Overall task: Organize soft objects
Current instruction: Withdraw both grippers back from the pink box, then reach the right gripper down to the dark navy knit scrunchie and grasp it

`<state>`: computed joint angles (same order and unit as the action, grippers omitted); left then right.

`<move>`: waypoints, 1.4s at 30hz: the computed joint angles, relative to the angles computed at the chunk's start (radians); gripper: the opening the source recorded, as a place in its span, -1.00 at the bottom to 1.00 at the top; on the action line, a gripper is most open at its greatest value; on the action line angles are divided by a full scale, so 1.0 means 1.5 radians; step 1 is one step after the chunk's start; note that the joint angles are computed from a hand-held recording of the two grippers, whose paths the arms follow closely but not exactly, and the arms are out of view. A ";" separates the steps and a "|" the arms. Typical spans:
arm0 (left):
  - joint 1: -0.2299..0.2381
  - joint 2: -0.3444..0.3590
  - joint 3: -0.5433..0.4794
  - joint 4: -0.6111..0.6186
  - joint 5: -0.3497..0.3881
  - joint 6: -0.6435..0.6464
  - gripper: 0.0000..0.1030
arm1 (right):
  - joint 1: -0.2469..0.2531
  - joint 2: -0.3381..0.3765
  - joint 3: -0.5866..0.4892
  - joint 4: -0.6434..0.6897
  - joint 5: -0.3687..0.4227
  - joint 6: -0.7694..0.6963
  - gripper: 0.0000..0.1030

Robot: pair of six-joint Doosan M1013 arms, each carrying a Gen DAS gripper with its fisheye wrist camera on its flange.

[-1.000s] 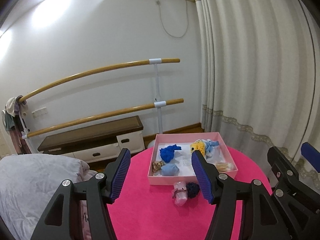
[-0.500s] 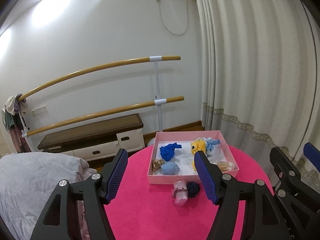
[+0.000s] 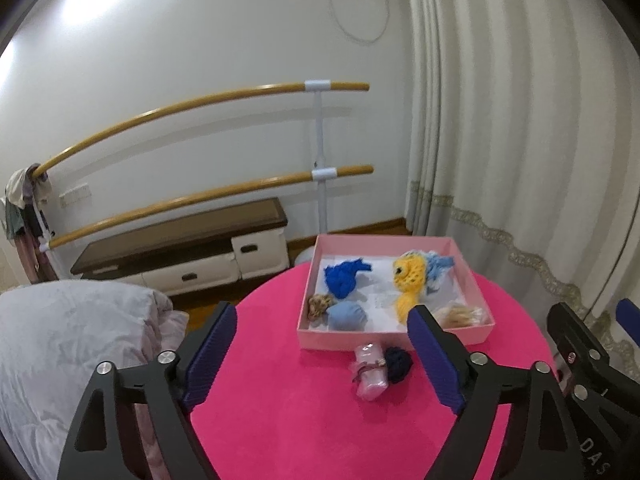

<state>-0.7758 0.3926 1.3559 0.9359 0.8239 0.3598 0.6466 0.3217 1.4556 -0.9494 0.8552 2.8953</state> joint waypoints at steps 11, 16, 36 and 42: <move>0.053 0.052 -0.061 -0.144 0.029 0.125 1.00 | -0.035 0.052 -0.045 0.215 -0.047 -0.190 0.92; 0.076 0.078 -0.086 -0.202 0.046 0.163 1.00 | -0.045 0.086 -0.075 0.276 -0.022 -0.246 0.98; 0.138 0.178 -0.184 -0.373 0.102 0.295 1.00 | -0.097 0.195 -0.156 0.526 0.029 -0.408 0.98; 0.146 0.190 -0.194 -0.408 0.101 0.318 1.00 | -0.099 0.205 -0.165 0.525 0.019 -0.410 0.91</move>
